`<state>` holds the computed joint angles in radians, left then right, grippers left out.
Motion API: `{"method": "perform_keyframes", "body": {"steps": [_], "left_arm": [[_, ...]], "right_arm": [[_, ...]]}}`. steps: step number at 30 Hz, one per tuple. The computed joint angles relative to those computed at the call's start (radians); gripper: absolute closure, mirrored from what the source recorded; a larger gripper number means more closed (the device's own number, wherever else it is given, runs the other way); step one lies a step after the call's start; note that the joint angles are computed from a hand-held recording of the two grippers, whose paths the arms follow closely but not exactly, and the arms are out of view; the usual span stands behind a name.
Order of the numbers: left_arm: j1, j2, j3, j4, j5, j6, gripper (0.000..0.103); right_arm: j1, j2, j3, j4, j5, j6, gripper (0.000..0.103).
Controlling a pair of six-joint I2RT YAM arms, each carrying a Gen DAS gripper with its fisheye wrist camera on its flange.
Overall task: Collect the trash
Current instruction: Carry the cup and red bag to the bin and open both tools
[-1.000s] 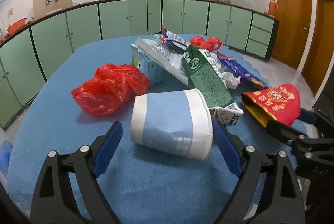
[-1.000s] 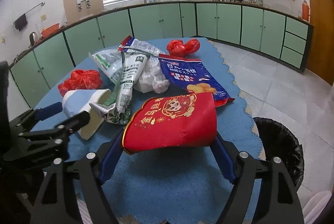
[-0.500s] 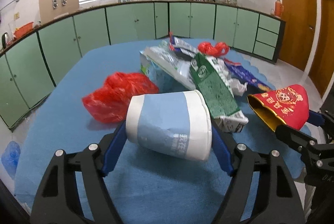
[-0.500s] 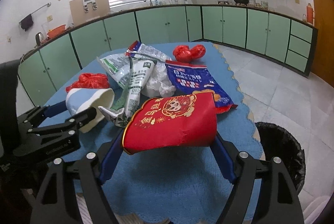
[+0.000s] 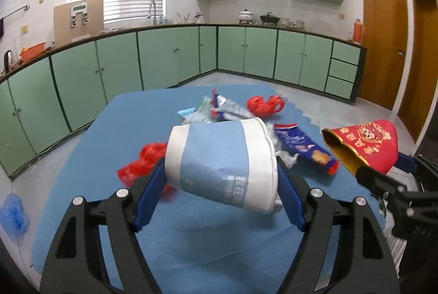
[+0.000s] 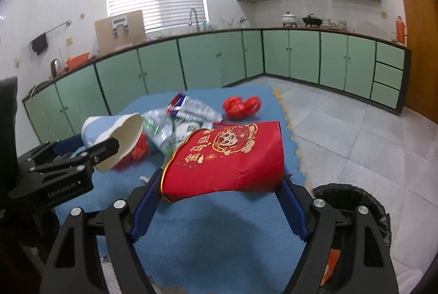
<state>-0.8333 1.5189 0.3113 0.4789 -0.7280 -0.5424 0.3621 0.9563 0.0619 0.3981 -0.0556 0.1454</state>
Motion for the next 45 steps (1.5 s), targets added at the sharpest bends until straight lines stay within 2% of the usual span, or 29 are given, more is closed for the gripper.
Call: {"method": "perform_keyframes", "body": {"steps": [4,10,16,21,26,31,35,42,45], "left_arm": [[-0.021,0.034,0.055,0.018,0.019,0.039,0.03],[-0.045,0.134,0.154,0.07,0.065,0.086,0.029],[-0.08,0.297,0.327,0.103,0.134,0.129,0.03],[-0.108,0.447,0.506,0.093,0.175,0.164,0.03],[-0.118,0.599,0.7,0.049,0.235,0.186,0.029],[-0.109,0.732,0.892,-0.048,0.311,0.171,0.029],[-0.106,0.793,0.981,-0.092,0.345,0.177,0.029],[-0.094,0.886,1.149,-0.179,0.4,0.207,0.028],[-0.09,0.904,1.177,-0.184,0.43,0.209,0.02]], "right_arm": [[-0.169,-0.112,0.006,-0.095,-0.082,-0.04,0.025],[-0.468,-0.128,0.031,-0.14,-0.243,-0.121,0.025],[-0.718,-0.016,0.066,-0.103,-0.369,-0.217,0.025],[-0.902,0.172,0.112,-0.006,-0.453,-0.277,0.025],[-0.999,0.395,0.176,0.1,-0.483,-0.329,0.025],[-1.037,0.597,0.262,0.155,-0.483,-0.362,0.025],[-1.068,0.737,0.339,0.167,-0.486,-0.377,0.025],[-1.088,0.862,0.407,0.183,-0.457,-0.412,0.021],[-1.086,0.894,0.419,0.197,-0.433,-0.42,0.015]]}}
